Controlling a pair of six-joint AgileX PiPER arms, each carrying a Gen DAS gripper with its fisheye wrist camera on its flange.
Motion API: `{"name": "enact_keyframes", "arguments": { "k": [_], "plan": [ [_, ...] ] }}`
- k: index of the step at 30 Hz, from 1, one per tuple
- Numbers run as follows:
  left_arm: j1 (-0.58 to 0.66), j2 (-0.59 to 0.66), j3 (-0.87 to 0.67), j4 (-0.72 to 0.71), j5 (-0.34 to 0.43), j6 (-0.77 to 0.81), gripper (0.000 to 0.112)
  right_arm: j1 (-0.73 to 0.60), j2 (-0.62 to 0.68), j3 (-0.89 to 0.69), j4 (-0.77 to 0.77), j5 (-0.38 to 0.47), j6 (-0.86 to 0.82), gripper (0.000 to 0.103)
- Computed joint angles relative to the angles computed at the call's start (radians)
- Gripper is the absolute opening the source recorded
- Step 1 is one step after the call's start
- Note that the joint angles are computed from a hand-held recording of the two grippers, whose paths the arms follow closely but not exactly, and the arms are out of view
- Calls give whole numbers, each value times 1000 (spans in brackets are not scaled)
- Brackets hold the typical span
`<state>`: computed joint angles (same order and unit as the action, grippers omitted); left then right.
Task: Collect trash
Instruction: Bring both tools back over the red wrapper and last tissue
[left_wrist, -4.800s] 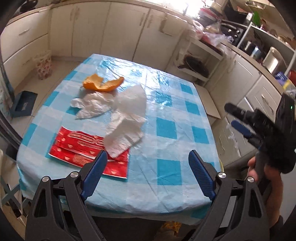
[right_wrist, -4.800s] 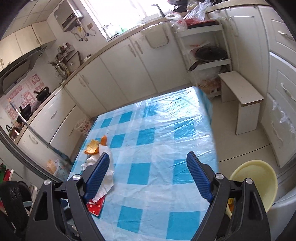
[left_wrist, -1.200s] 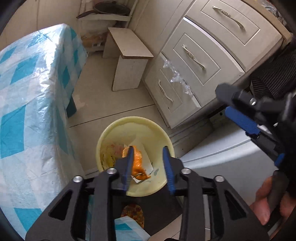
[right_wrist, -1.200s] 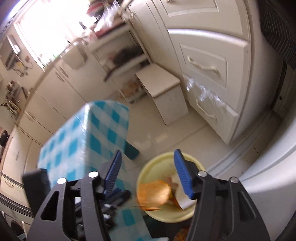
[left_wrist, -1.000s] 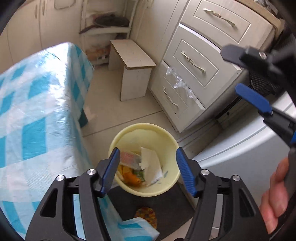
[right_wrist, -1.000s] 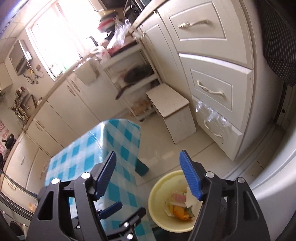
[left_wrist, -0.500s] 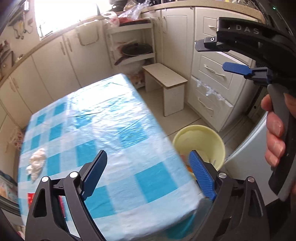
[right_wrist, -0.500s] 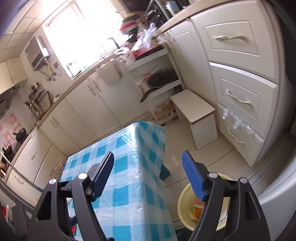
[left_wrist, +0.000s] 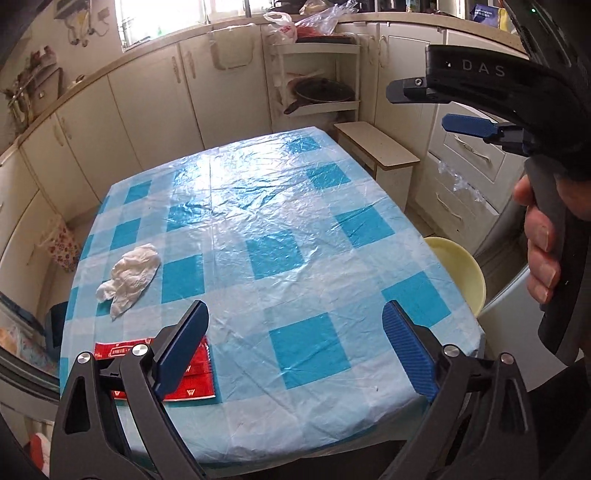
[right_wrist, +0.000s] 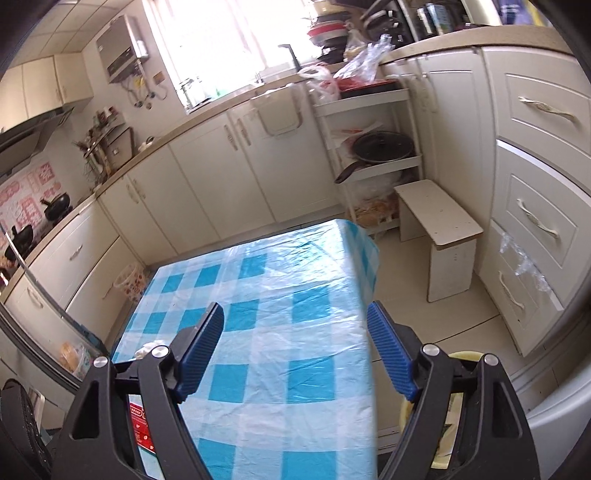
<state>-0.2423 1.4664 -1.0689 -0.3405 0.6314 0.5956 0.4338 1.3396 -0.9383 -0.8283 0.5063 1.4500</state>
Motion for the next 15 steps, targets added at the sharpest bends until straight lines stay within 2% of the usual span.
{"name": "enact_keyframes", "arguments": {
  "k": [7, 10, 15],
  "plan": [
    [173, 63, -15, -68, 36, 111, 92, 73, 152, -138, 57, -7, -85, 79],
    [250, 101, -33, -103, 50, 163, 92, 92, 217, -206, 131, -1, -180, 81],
    [362, 182, -91, -170, 122, 231, 92, 122, 337, -327, 255, 18, -330, 82]
  ]
}}
